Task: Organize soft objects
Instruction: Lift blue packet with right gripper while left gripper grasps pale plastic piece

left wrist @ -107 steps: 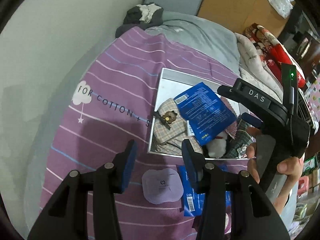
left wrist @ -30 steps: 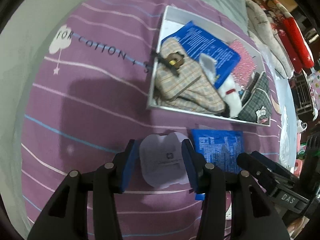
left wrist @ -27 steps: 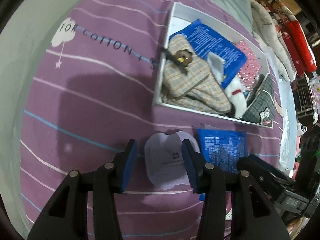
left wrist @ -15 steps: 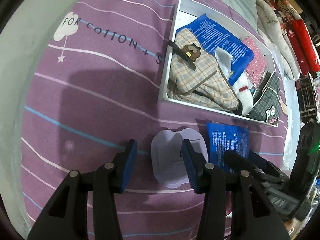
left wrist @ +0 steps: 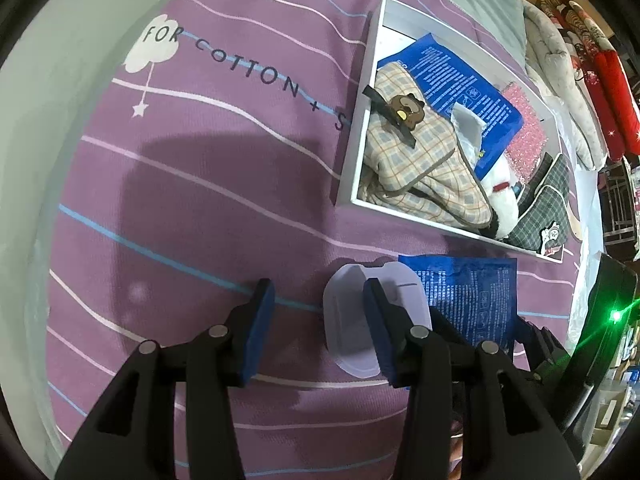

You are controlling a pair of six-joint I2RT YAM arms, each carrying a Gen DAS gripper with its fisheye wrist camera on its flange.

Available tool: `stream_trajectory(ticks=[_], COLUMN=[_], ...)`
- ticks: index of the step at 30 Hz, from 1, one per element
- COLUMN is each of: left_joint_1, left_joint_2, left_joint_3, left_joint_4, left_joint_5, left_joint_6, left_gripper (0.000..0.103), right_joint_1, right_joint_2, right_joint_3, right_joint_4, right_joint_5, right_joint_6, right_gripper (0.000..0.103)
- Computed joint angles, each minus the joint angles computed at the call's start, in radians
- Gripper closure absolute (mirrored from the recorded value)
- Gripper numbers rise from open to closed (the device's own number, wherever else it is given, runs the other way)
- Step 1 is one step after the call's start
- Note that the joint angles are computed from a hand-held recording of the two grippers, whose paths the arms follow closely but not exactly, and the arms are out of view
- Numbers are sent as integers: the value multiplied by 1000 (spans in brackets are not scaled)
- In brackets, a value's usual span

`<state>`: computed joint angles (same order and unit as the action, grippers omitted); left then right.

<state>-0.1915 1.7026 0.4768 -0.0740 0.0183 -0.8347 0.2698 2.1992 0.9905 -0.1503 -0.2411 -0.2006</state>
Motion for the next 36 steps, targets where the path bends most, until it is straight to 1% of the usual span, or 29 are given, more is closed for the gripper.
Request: stream_trajectory(ticks=[2, 4, 5, 6, 7, 10, 13, 15, 17, 19, 22, 24, 27, 30, 33, 34, 35, 36], left_joint_1=[2, 0, 0, 0, 1, 1, 1, -4, -9, -1, 21, 36, 54, 88, 127, 135, 137, 141], left_joint_2=[-2, 1, 3, 3, 3, 3, -2, -9, -5, -2, -6, -12, -20, -45, -52, -54, -56, -58], left_joint_3=[-1, 0, 0, 1, 1, 0, -10, -16, -14, -20, -43, -61, -86, -116, -140, -144, -149, -154], left_joint_4=[-1, 1, 3, 1, 1, 4, 14, 14, 7, 19, 57, 83, 123, 146, 178, 183, 188, 193], left_joint_5=[2, 0, 0, 0, 1, 1, -1, -21, -48, -47, -30, -18, -8, 18, 49, 57, 61, 65], left_joint_6=[0, -2, -1, 0, 0, -6, -10, -12, -17, -24, -15, 0, 5, 28, 54, 56, 54, 54], left_gripper=[55, 55, 55, 55, 55, 55, 55, 55, 55, 55, 55, 55, 55, 55, 55, 55, 55, 55], right_joint_1=[-13, -17, -45, -46, -77, -91, -106, -118, -140, -155, -143, -128, -142, -159, -163, -142, -109, -96], right_joint_2=[11, 15, 16, 10, 20, -6, -14, -12, -11, -15, -12, -25, -47, -56, -59, -58, -76, -72], right_joint_3=[28, 35, 53, 38, 38, -35, -61, -61, -61, -75, -60, -82, -143, -146, -147, -151, -185, -180], right_joint_4=[-33, -37, -57, -33, -19, 75, 98, 95, 96, 115, 97, 118, 196, 173, 169, 184, 212, 218], right_joint_5=[-12, -20, -27, -26, -33, -32, -43, -59, -85, -102, -59, -40, -59, -61, -61, -47, -28, -17], right_joint_6=[-13, -16, -46, -44, -73, -77, -91, -100, -97, -78, -83, -82, -77, -111, -114, -94, -64, -53], right_gripper=[0, 0, 0, 0, 0, 0, 0, 0, 0, 0, 0, 0, 0, 0, 0, 0, 0, 0])
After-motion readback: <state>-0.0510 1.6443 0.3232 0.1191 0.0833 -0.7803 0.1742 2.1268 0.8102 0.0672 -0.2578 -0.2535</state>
